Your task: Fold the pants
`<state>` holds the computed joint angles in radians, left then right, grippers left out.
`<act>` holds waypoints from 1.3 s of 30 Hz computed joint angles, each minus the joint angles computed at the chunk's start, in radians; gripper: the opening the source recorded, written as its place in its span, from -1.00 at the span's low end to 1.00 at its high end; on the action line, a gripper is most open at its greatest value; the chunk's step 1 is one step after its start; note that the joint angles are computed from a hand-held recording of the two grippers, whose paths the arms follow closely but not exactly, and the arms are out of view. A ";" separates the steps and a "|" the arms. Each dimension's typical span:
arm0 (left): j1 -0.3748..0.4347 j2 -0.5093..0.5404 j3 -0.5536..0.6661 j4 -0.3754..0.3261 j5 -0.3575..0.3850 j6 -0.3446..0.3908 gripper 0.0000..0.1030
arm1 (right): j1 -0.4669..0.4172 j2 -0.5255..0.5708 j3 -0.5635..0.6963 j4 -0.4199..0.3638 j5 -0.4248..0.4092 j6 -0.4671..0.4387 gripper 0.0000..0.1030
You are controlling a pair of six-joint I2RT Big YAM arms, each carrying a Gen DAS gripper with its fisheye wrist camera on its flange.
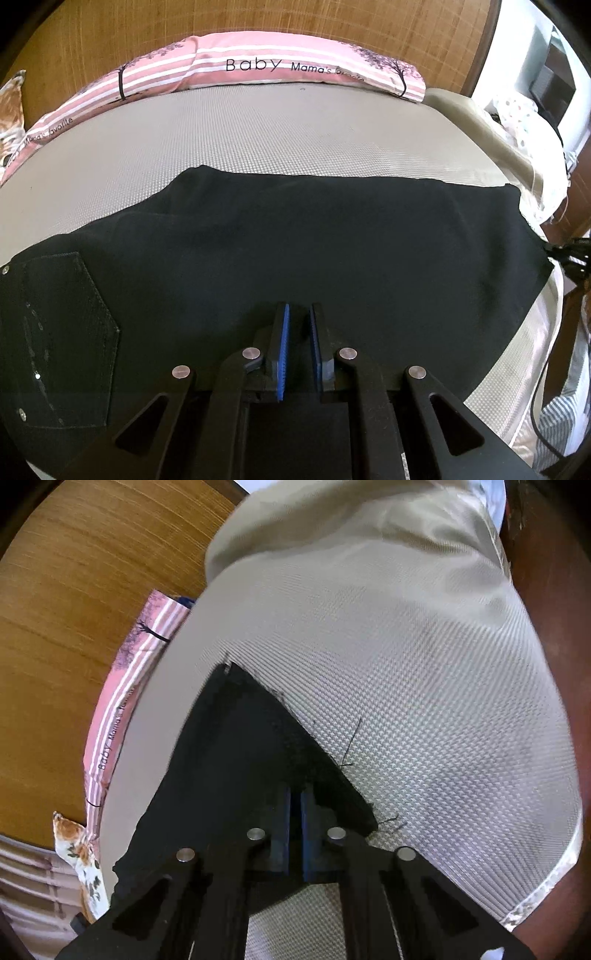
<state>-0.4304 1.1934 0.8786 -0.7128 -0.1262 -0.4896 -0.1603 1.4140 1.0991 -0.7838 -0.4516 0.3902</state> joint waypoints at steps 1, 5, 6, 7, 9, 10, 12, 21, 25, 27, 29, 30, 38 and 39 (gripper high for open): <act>0.000 -0.001 0.000 -0.001 -0.001 0.001 -0.76 | 0.001 -0.016 -0.005 0.003 0.014 -0.004 -0.94; 0.002 -0.006 -0.003 -0.002 0.007 0.004 -0.75 | -0.001 -0.088 -0.036 0.007 0.088 -0.022 -0.96; 0.003 -0.007 -0.003 -0.002 0.011 0.007 -0.75 | -0.001 -0.091 -0.040 0.001 0.106 -0.030 -0.96; 0.003 -0.009 -0.006 -0.001 0.014 0.010 -0.75 | 0.001 -0.091 -0.046 -0.006 0.137 -0.039 -0.97; 0.006 -0.011 -0.009 0.001 0.015 0.017 -0.75 | -0.002 -0.085 -0.058 -0.012 0.191 -0.043 -1.00; 0.006 -0.013 -0.011 0.002 0.015 0.017 -0.74 | -0.011 -0.080 -0.063 -0.010 0.189 -0.043 -1.00; 0.009 -0.016 -0.015 0.004 0.018 0.018 -0.74 | -0.034 -0.072 -0.074 -0.009 0.147 -0.044 -1.00; 0.031 -0.067 -0.031 -0.004 -0.008 0.014 -0.73 | 0.057 -0.124 -0.018 -0.035 0.282 -0.075 -0.86; 0.080 -0.129 -0.055 -0.028 -0.031 0.008 -0.71 | 0.206 -0.071 0.079 -0.066 0.195 -0.135 -0.79; 0.120 -0.172 -0.076 -0.044 -0.042 -0.003 -0.71 | 0.303 -0.009 0.141 -0.079 0.125 -0.170 -0.71; 0.165 -0.216 -0.097 -0.058 -0.046 -0.012 -0.71 | 0.389 0.054 0.201 -0.091 0.090 -0.190 -0.56; 0.191 -0.242 -0.109 -0.069 -0.052 -0.017 -0.71 | 0.444 0.102 0.249 -0.105 0.066 -0.206 -0.54; 0.362 -0.372 -0.211 -0.109 0.045 -0.013 -0.71 | 0.728 0.506 0.725 -0.322 -0.100 -0.347 -0.48; 0.360 -0.383 -0.216 -0.115 0.047 -0.008 -0.71 | 0.751 0.563 0.803 -0.368 -0.108 -0.365 -0.47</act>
<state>-0.0705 0.8103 0.6622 -0.8277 -0.0789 -0.4980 0.5902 1.9769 1.9023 -1.1521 -0.5600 0.0252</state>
